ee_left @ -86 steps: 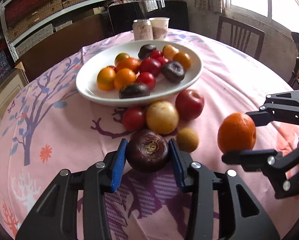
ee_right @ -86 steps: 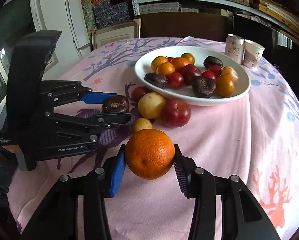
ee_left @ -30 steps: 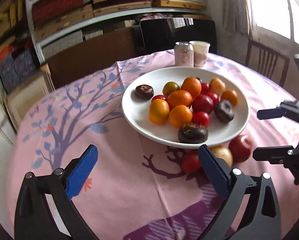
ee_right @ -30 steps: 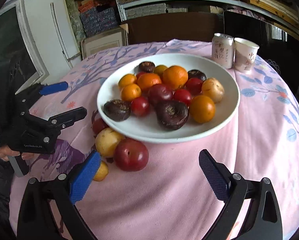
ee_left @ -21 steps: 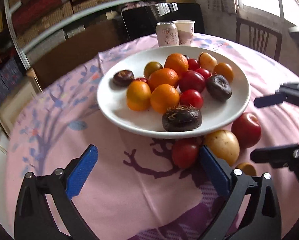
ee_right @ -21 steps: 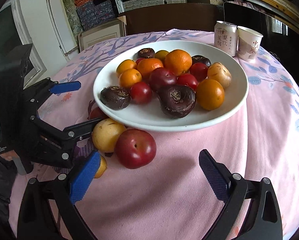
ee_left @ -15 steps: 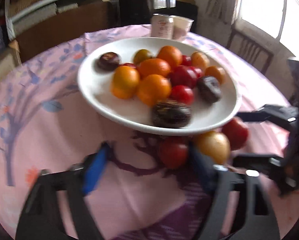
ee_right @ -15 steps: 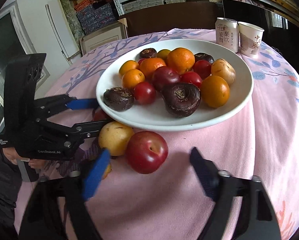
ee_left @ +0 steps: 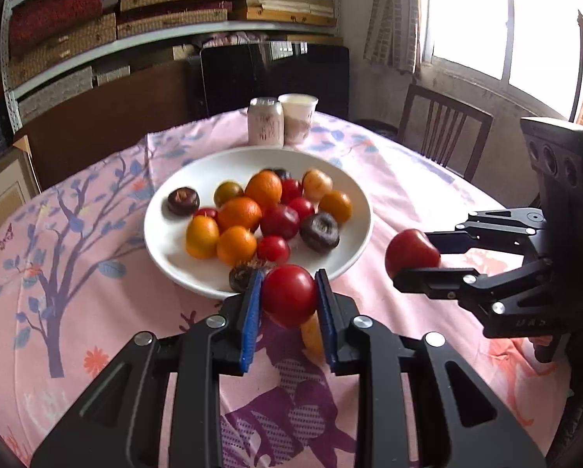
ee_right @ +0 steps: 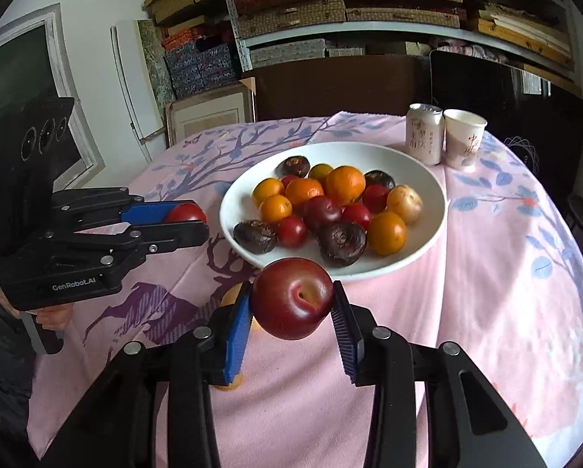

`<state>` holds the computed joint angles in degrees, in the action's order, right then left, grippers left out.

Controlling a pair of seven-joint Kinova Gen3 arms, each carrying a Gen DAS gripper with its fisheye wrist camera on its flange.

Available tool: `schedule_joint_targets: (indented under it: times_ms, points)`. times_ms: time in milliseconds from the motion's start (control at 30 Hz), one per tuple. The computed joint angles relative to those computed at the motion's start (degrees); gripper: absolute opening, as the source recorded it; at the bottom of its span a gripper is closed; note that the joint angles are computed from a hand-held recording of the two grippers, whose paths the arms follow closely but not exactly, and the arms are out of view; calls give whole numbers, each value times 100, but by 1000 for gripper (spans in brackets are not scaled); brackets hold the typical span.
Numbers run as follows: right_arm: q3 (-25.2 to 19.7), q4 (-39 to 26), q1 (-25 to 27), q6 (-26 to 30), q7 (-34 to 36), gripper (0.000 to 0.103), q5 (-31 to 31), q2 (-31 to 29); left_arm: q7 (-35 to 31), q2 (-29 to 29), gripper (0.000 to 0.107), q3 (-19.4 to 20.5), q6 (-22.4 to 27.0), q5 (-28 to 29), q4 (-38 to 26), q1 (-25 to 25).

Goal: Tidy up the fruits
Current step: 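Carry the tomato and plum over the plate and open both tools, then grasp a yellow potato with the left tool while the right tool grasps a small potato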

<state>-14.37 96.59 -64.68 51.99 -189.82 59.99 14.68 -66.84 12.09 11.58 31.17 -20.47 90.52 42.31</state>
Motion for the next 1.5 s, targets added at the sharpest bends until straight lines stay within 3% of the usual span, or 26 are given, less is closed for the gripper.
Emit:
schedule_joint_targets:
  times_ms: [67,167,233,367,500,567,600,633,667,700,767,833,967,1033,1100,1200,1300,1367,1433,1500]
  points:
    - [38,-191,-9,235,226,40,-41,59,399,78,26,-185,178,-337,-167,216]
    - [125,-99,53,15,30,40,314,18,912,294,26,-300,561,-786,-538,331]
    - [178,-121,129,-98,-89,40,511,99,1340,387,26,-556,639,-1043,-697,462]
    - [289,-354,390,-450,97,40,324,342,1820,478,26,-736,526,-1341,-739,408]
    - [362,-680,418,-429,720,40,-110,560,1535,688,26,-542,773,-1104,-949,153]
    - [348,-840,376,-227,908,41,-152,669,1498,716,26,-564,664,-1042,-920,135]
    - [421,-954,238,6,940,47,-106,760,1561,723,31,-570,599,-1088,-884,140]
    - [600,-1011,12,239,880,70,-18,827,1716,740,44,-682,594,-1201,-861,252]
    - [791,-1031,-248,472,726,84,130,871,1949,788,89,-767,657,-1369,-888,354]
    - [876,-955,-425,611,493,100,352,863,2182,777,98,-948,628,-1494,-841,501]
    - [796,-837,-554,915,241,100,699,834,2395,667,98,-994,383,-1511,-661,476]
    - [708,-814,-641,1237,144,100,823,812,2294,556,98,-737,224,-1175,-578,140]
    - [388,-561,-615,1219,43,100,804,592,2303,425,98,-714,208,-1132,-488,79]
    - [219,-579,-555,1138,244,100,524,598,2303,457,98,-834,434,-1172,-589,198]
    - [119,-689,-511,1030,526,100,151,671,1930,495,98,-536,609,-844,-689,-108]
    - [173,-697,-566,728,662,100,-187,765,1307,399,98,-57,398,-394,-431,-576]
    - [202,-965,-541,735,1146,100,-545,957,1370,134,98,-398,22,-722,68,-136]
    - [310,-1067,-552,679,1297,100,-699,1013,1401,146,98,-547,119,-985,119,183]
    - [409,-1101,-556,570,1323,100,-789,1021,1146,93,98,-309,7,-929,182,79]
    - [471,-1156,-544,531,1374,100,-921,1052,680,101,98,183,-146,-603,216,-293]
